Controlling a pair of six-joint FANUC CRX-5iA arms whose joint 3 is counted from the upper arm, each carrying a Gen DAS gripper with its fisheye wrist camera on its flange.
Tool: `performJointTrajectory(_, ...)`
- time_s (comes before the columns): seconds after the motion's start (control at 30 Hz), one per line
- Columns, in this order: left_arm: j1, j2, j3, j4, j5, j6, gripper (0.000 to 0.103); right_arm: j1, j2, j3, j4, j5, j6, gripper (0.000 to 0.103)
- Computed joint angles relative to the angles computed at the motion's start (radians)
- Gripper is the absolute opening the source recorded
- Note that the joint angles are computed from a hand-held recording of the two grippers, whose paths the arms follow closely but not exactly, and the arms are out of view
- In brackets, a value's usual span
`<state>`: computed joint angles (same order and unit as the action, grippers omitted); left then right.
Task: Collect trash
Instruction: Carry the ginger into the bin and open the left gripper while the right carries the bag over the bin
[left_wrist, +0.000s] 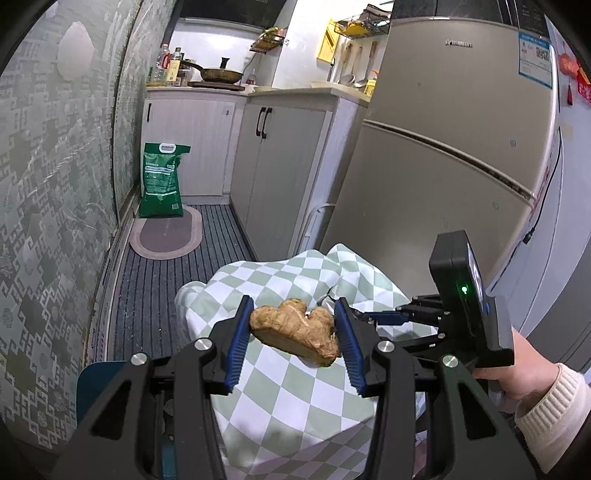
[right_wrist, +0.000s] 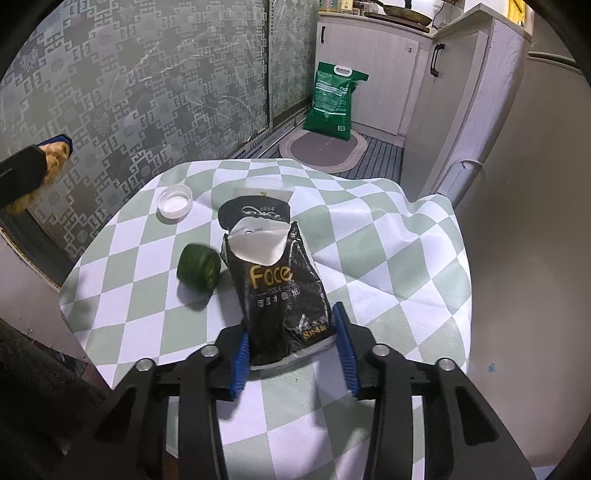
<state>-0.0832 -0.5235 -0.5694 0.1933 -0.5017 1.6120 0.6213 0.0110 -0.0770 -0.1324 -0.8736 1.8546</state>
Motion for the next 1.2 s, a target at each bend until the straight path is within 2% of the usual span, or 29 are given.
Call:
performJointTrajectory(0.3, 0.020, -0.039, -0.007, -0.014, 0.000, 0.029, 0.047, -0.005, -0.038, -0.012, 0.011, 0.028, -0.046, 0.035)
performJointTrajectory(0.6, 0.059, -0.095, -0.023, -0.030, -0.018, 0.048, 0.047, 0.010, -0.105, 0.013, -0.082, 0.035, -0.018, 0.035)
performJointTrajectory(0.73, 0.106, -0.139, -0.046, -0.022, -0.036, 0.043, 0.047, 0.024, -0.117, 0.037, -0.143, 0.022, 0.012, 0.035)
performJointTrajectory(1.2, 0.358, -0.255, -0.150, 0.112, -0.158, -0.124, 0.047, 0.098, -0.086, 0.123, -0.285, -0.039, 0.083, 0.035)
